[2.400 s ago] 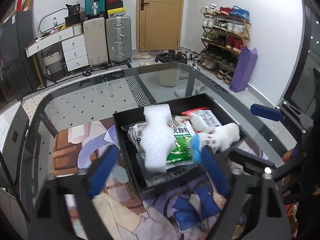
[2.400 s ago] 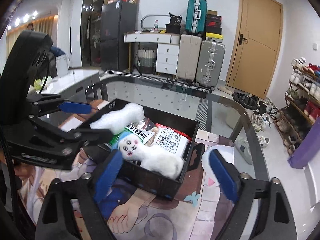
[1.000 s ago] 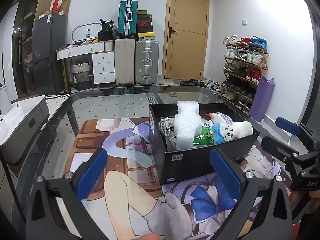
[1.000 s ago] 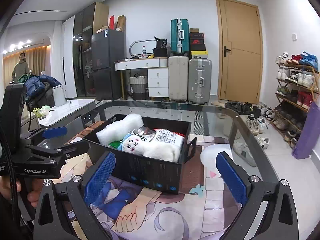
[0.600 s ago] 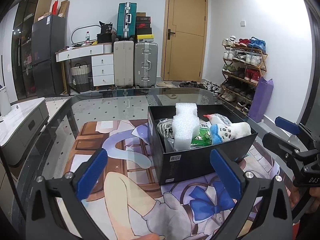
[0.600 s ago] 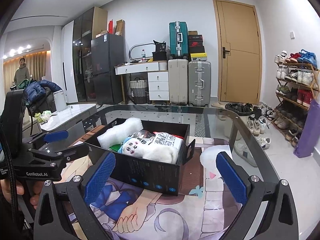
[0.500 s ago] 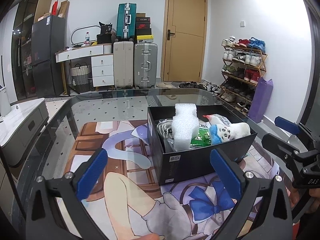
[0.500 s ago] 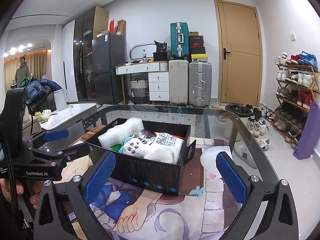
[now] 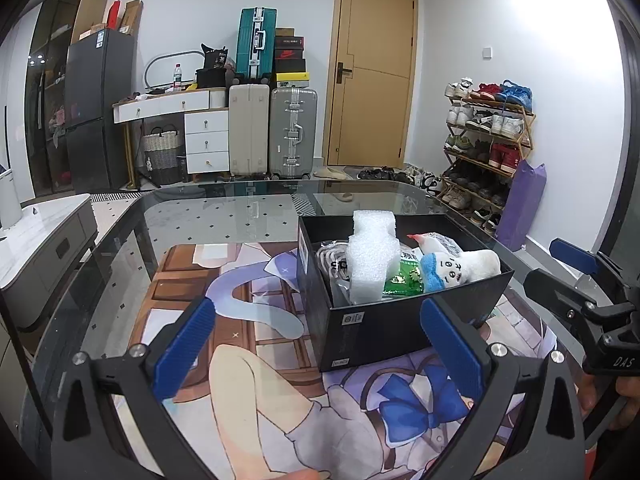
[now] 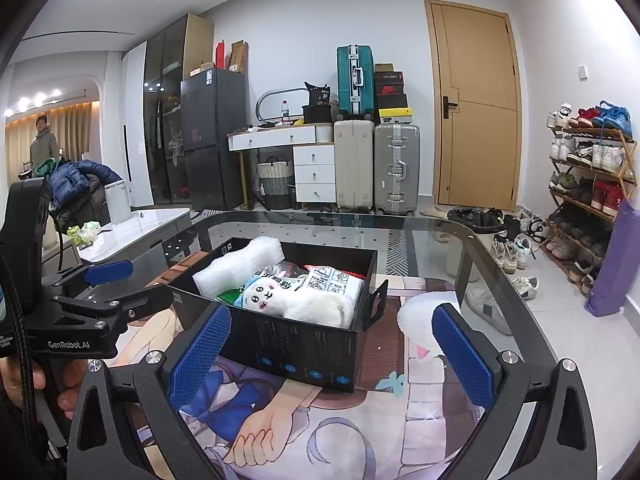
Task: Organize soft objects
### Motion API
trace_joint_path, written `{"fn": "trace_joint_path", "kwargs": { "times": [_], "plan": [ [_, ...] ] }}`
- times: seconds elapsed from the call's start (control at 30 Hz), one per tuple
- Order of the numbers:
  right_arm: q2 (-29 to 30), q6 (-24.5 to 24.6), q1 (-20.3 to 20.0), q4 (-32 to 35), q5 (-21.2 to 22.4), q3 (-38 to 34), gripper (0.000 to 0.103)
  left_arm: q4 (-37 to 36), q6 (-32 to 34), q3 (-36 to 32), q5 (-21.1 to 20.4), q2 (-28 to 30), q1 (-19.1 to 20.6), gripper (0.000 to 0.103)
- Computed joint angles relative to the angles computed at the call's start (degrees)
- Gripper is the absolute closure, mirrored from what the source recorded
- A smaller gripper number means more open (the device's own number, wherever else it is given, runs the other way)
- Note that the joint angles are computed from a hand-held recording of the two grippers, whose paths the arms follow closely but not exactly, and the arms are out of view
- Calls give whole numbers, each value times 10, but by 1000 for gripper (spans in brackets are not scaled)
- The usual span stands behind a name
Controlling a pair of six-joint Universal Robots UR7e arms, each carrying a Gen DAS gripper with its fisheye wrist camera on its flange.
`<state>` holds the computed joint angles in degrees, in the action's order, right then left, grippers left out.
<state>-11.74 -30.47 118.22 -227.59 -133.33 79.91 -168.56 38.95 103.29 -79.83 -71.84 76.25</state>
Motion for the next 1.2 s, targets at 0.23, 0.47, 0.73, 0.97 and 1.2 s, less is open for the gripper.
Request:
{"fn": "trace_joint_path", "kwargs": {
  "times": [0.23, 0.47, 0.73, 0.97, 1.2],
  "plan": [
    [-1, -7, 0, -2, -1, 1, 1, -2, -1, 1, 1, -1, -2, 0],
    [0, -6, 1, 2, -5, -3, 1, -7, -4, 2, 1, 0, -2, 0],
    [3, -15, 3, -7, -7, -6, 1, -6, -4, 0, 2, 2, 1, 0],
    [2, -12, 3, -7, -6, -3, 1, -6, -4, -1, 0, 3, 2, 0],
    [1, -12, 2, -6, -7, -2, 1, -10, -4, 0, 0, 4, 3, 0]
  ]
}}
